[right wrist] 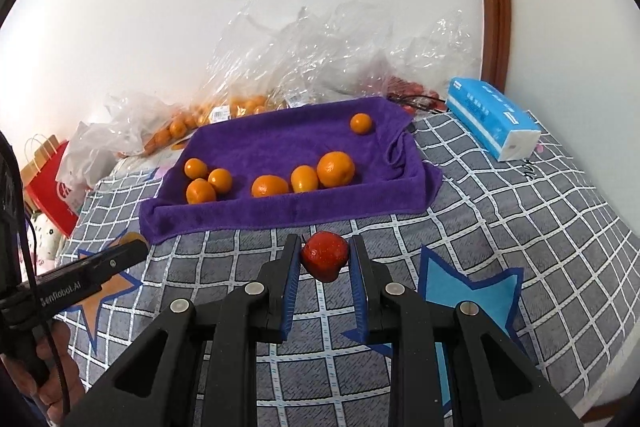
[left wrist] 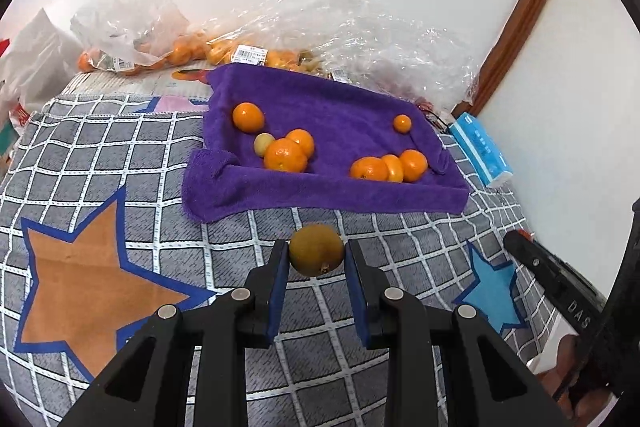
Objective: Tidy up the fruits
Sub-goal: 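Carry both held fruits over the purple towel and lower them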
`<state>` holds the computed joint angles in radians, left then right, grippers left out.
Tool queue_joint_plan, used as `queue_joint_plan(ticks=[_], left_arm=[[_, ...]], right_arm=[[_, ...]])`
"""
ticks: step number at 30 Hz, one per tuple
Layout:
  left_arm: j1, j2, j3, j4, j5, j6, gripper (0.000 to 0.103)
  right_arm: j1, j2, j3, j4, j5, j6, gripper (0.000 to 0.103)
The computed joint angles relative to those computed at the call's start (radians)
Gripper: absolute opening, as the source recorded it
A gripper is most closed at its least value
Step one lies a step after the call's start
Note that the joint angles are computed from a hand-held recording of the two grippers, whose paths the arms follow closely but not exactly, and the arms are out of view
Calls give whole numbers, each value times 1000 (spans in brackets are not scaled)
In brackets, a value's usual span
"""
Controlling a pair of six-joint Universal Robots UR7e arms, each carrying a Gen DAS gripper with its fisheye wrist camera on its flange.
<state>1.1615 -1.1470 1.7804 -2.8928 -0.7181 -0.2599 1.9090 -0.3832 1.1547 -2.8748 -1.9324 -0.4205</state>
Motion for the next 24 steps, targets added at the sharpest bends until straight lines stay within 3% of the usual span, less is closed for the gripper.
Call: queue_joint_plan(ticks=[13, 24], left_arm=[[38, -37, 3, 32, -46, 37, 27], [74, -22, -64, 55, -38, 75, 27]], right_arm=[[30, 60, -73, 38, -25, 52, 24], [41, 171, -250, 152, -12, 85, 24]])
